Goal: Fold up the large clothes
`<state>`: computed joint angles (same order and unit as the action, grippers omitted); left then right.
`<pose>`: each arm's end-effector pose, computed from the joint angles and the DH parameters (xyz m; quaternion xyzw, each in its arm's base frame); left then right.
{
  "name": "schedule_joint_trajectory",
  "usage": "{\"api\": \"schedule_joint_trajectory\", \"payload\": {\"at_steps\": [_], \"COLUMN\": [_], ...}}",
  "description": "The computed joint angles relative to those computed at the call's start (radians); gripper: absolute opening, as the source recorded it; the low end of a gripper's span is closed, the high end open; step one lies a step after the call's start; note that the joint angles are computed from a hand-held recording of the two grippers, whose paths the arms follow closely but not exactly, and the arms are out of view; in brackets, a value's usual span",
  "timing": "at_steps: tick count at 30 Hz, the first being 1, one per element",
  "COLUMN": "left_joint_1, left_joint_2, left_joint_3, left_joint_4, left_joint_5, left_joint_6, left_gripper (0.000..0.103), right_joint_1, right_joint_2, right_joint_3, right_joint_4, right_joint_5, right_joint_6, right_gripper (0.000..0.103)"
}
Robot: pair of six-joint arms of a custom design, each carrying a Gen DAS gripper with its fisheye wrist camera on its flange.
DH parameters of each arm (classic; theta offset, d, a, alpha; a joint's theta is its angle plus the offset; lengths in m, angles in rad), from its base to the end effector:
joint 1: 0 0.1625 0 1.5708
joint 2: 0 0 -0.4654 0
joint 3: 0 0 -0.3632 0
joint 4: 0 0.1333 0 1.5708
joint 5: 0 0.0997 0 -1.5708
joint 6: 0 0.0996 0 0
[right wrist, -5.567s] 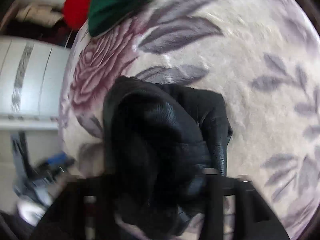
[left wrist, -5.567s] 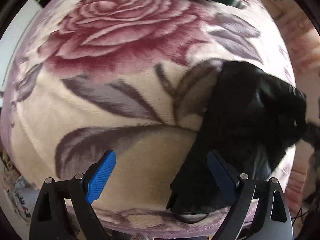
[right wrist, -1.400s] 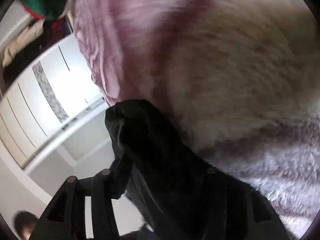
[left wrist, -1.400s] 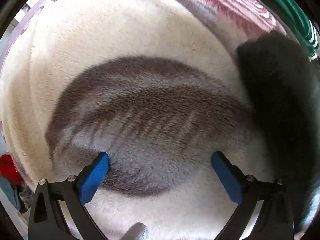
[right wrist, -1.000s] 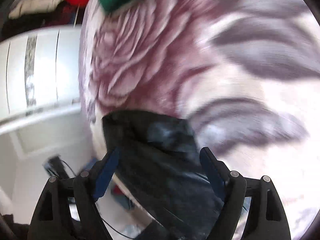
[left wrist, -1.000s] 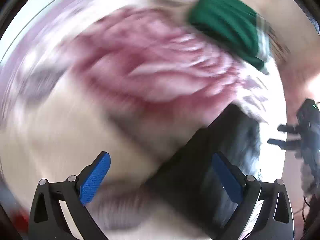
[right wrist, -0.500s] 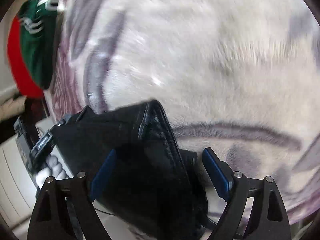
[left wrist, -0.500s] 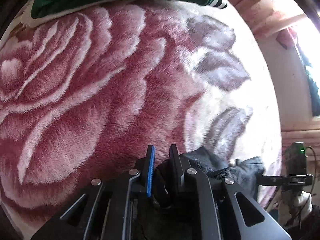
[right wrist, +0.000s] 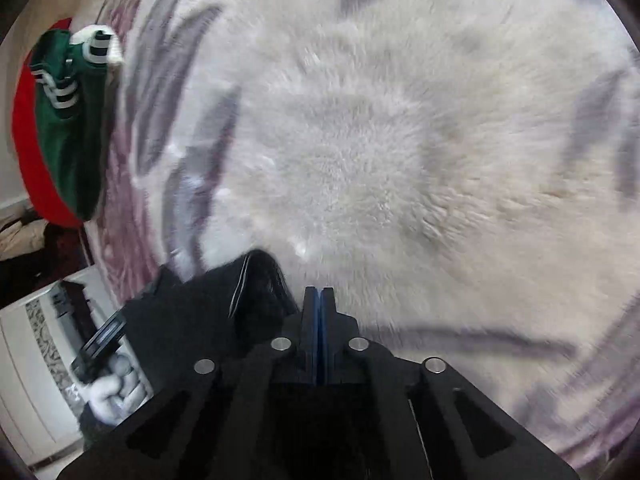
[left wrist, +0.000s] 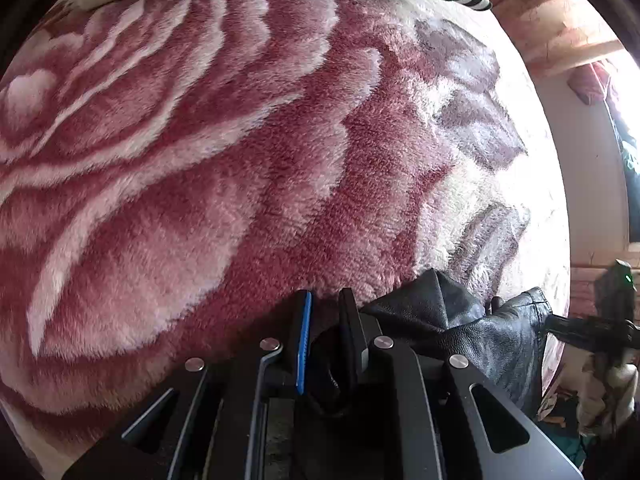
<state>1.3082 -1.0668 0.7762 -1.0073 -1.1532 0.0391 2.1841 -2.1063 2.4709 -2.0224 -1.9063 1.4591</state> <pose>0.0005 -0.6672 0.5596 0.1735 0.9539 0.1093 0.2189 0.2027 -0.1133 0.3482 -0.4109 -0.8953 0.1654 0.0481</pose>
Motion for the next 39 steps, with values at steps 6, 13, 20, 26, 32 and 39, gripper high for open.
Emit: {"api": "schedule_joint_trajectory", "payload": {"at_steps": [6,13,20,26,32,39], "left_joint_1": [0.014,-0.022,-0.159,-0.135,-0.086,-0.101], "left_joint_2": [-0.029,-0.006,-0.145,-0.188,-0.114,-0.04], "left_joint_3": [0.023,-0.174,-0.058,0.218,0.248,0.034], "left_joint_4": [-0.02,0.089,0.002,-0.085,-0.104,0.027], "left_joint_5": [-0.007,-0.022,0.039,0.115,0.143,0.088], "left_joint_6": [-0.031,-0.168,-0.092,-0.051,-0.034,-0.096], "left_gripper": [0.013,0.015,0.012,0.003,0.003,0.004], "right_joint_1": [0.171,0.149,0.294,0.201,0.071,-0.031], "right_joint_2": [0.001,0.215,0.31,0.375,0.471,0.386], "right_joint_3": [0.029,-0.045,-0.183,-0.119,-0.129,-0.108], "right_joint_4": [-0.134,-0.119,0.008,-0.128,-0.048,-0.094], "right_joint_5": [-0.009,-0.052,-0.146,-0.005,0.024,0.136], "right_joint_6": [0.138,0.075,0.171,0.028,-0.095,-0.188], "right_gripper": [0.084,0.084,0.061,0.033,0.026,0.038]}}
